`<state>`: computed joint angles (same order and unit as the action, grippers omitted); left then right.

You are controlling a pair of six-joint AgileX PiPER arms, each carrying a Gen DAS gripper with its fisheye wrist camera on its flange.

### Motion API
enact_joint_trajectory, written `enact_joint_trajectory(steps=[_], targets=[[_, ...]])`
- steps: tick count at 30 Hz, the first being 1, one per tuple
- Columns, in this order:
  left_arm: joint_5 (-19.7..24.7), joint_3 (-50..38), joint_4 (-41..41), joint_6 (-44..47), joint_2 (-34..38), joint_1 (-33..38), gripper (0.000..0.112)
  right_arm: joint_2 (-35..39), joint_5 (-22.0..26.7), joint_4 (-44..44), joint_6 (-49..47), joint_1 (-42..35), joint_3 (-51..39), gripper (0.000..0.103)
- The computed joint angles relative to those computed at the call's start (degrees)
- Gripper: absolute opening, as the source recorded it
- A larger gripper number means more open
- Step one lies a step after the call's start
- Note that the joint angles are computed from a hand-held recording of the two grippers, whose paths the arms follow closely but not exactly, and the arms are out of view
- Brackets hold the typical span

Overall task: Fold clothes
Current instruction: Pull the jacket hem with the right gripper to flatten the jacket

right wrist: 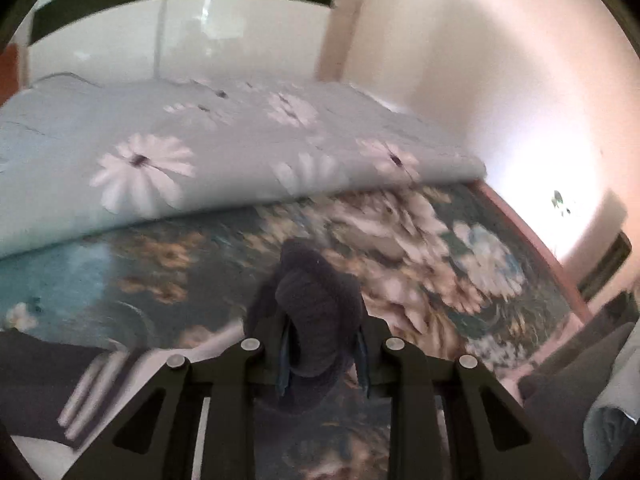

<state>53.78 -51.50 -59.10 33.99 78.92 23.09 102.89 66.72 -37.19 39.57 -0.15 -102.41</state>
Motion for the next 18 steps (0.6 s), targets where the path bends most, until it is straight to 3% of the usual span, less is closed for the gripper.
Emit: enact_joint_trajectory(steps=[4, 12, 17, 18], targets=[[-0.3, 0.0, 0.9, -1.1, -0.3, -0.9, 0.070, -0.7, -2.8, 4.0, -0.4, -4.0, 7.0, 0.027], [1.9, -0.2, 1.2, -1.0, -1.5, 1.0, 0.070, -4.5, -4.9, 5.8, 1.4, -2.6, 13.2, 0.029], [4.5, 1.2, -0.4, 2.0, -2.4, 3.5, 0.070, -7.1, -5.3, 7.9, -1.7, 0.0, 11.2, 0.056], [5.0, 1.5, -0.6, 2.6, -2.5, 4.0, 0.070, -7.7, -5.1, 8.2, -2.3, 0.6, 10.8, 0.056]])
